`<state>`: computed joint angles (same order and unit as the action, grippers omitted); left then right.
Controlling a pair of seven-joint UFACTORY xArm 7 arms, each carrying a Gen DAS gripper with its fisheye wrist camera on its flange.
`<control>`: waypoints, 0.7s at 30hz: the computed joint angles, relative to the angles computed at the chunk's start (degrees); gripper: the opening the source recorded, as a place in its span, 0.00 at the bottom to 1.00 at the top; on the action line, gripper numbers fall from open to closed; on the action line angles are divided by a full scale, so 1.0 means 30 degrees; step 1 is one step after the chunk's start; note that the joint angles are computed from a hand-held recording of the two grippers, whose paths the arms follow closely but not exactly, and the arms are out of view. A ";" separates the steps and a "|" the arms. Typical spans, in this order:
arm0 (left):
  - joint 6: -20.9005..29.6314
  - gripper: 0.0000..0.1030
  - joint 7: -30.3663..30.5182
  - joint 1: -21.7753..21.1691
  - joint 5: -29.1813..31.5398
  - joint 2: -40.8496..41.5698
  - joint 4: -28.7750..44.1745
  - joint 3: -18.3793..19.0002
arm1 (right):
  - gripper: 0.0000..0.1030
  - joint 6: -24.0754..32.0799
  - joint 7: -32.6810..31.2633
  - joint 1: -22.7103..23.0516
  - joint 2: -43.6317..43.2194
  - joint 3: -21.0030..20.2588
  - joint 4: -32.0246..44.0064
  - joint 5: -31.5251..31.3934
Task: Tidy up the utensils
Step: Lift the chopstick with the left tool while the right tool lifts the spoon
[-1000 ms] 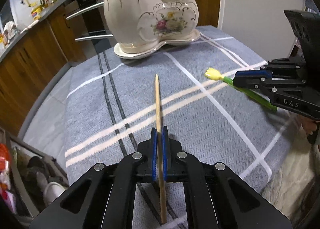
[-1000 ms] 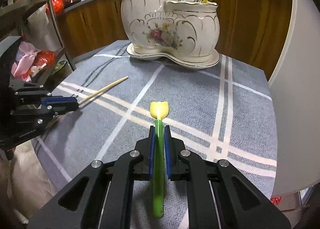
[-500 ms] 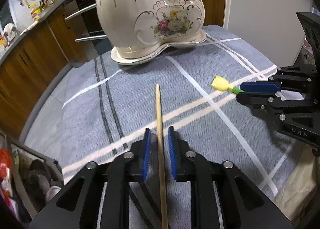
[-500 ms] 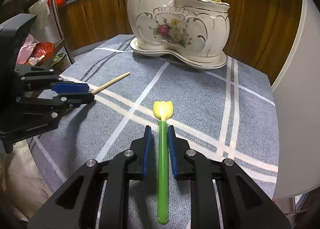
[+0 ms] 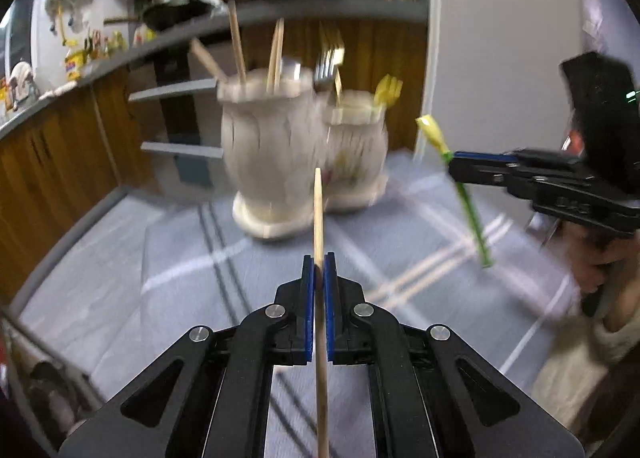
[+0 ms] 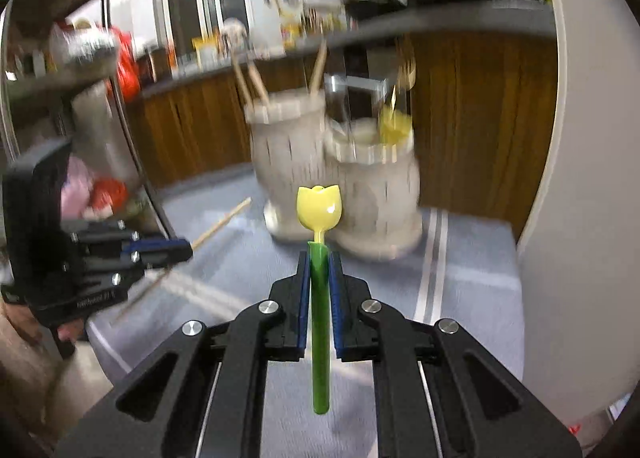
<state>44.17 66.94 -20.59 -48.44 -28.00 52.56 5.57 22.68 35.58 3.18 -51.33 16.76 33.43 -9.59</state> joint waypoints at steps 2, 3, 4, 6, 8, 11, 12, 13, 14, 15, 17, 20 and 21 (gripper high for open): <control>0.0073 0.05 0.0693 -0.0570 -0.1439 0.0193 0.0669 0.0486 | 0.09 -0.1188 0.0200 -0.1015 0.0300 0.0188 0.0492 -0.0463; -0.0093 0.05 0.1233 -0.0875 -0.2429 0.0346 0.1052 0.0669 | 0.09 -0.2164 0.0507 -0.1951 0.0503 0.0442 0.0800 -0.0793; -0.0462 0.05 0.1624 -0.1051 -0.3214 0.0603 0.1426 0.0605 | 0.09 -0.3048 0.0690 -0.2605 0.0748 0.0564 0.0997 -0.0981; -0.1500 0.05 0.2906 -0.1473 -0.5299 0.1041 0.2111 0.0512 | 0.09 -0.4670 0.0978 -0.3736 0.1359 0.0765 0.1344 -0.1135; -0.2358 0.05 0.3964 -0.1759 -0.7373 0.1901 0.3150 0.0314 | 0.09 -0.6329 0.1421 -0.5096 0.2224 0.1136 0.1815 -0.1071; -0.3028 0.05 0.4289 -0.1676 -0.9559 0.3592 0.5092 -0.0307 | 0.09 -0.7474 0.1830 -0.6761 0.3356 0.1928 0.2639 -0.0851; -0.3251 0.05 0.4461 -0.1661 -1.0455 0.4348 0.5929 -0.0509 | 0.09 -0.7834 0.1824 -0.7104 0.3717 0.2068 0.2836 -0.0799; -0.3335 0.05 0.4545 -0.1527 -1.0929 0.4780 0.6443 -0.0707 | 0.09 -0.8025 0.1871 -0.7591 0.3975 0.2351 0.3049 -0.0745; -0.3526 0.05 0.4666 -0.1434 -1.1600 0.5364 0.7092 -0.0939 | 0.09 -0.8336 0.1938 -0.8183 0.4367 0.2724 0.3340 -0.0716; -0.3638 0.05 0.4730 -0.1307 -1.2112 0.5874 0.7667 -0.1173 | 0.09 -0.8596 0.1930 -0.8457 0.4539 0.2889 0.3420 -0.0654; -0.4106 0.05 0.5411 -0.1016 -1.3171 0.6292 0.8259 -0.1671 | 0.09 -0.9179 0.1933 -0.9194 0.4791 0.3295 0.3586 -0.0481; -0.5675 0.05 0.7450 -0.0719 -1.4955 0.7178 0.9183 -0.2751 | 0.09 -0.9586 0.1571 -0.9717 0.5426 0.3601 0.3858 -0.0202; -0.6086 0.05 0.7923 -0.0589 -1.5383 0.7577 0.9594 -0.3088 | 0.09 -0.9625 0.1397 -0.9631 0.5466 0.3495 0.3772 -0.0111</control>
<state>25.91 90.71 -22.36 -94.59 -5.27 81.34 -3.69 -6.20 39.77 -25.71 -34.93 27.24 44.75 -9.93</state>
